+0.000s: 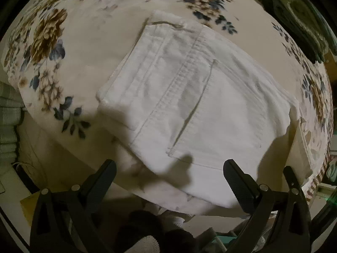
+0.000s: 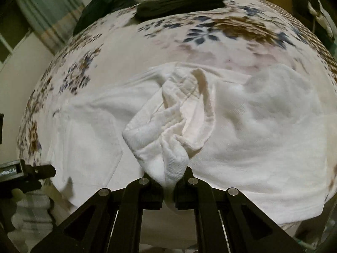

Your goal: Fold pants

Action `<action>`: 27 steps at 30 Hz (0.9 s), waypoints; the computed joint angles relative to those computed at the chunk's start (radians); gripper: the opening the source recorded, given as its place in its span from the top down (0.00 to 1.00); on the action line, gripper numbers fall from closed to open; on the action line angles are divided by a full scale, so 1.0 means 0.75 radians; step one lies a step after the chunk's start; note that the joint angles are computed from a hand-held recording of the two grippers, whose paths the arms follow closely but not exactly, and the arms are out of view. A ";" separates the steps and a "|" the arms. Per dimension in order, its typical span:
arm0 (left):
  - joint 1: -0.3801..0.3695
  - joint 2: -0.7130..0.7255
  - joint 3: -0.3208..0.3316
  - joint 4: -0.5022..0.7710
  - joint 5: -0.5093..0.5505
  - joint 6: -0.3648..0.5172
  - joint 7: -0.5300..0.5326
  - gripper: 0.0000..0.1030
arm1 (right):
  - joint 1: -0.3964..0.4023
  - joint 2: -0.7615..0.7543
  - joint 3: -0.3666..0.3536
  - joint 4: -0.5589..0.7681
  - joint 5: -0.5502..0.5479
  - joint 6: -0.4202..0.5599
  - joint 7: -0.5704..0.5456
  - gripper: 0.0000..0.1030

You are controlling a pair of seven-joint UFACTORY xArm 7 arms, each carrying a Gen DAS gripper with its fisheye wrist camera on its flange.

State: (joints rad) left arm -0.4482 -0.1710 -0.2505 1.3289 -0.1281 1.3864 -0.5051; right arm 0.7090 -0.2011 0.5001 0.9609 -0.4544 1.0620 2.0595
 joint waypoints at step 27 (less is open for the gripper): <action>-0.394 0.547 -0.054 0.490 0.061 -0.164 0.250 0.90 | 0.046 -1.247 0.074 -0.589 0.896 0.488 0.214 0.19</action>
State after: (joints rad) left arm -0.7440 0.2396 -0.2912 1.6965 -0.0822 1.2636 -0.3175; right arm 0.7436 -1.1367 0.5556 0.5190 0.2175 1.4282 2.2198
